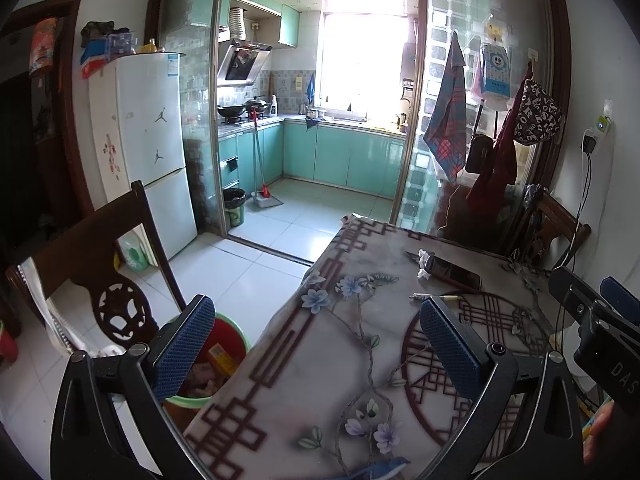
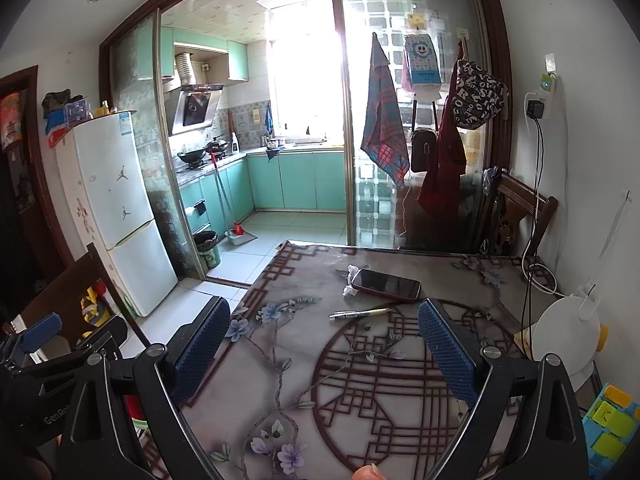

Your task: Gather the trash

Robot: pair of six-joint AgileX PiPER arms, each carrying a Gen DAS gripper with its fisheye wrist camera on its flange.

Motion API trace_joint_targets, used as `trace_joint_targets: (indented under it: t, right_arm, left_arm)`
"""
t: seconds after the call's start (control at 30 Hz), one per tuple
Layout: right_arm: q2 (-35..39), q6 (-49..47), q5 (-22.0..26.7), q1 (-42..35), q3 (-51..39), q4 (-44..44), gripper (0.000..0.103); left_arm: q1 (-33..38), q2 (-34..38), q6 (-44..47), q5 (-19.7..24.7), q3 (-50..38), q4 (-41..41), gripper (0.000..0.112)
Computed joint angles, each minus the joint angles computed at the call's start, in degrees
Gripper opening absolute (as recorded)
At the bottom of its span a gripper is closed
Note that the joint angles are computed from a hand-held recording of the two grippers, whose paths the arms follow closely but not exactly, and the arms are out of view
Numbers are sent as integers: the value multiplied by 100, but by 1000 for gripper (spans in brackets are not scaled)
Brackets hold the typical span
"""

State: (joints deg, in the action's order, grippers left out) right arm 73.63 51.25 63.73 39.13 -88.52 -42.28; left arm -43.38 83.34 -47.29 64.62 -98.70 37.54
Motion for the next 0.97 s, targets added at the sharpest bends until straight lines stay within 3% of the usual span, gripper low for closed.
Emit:
trace_joint_targets:
  t: [0.97]
  right_arm:
    - [-48,-110,-139,-290,122,224,96]
  left_arm:
    - [-96,164,142,57,-146,111,103]
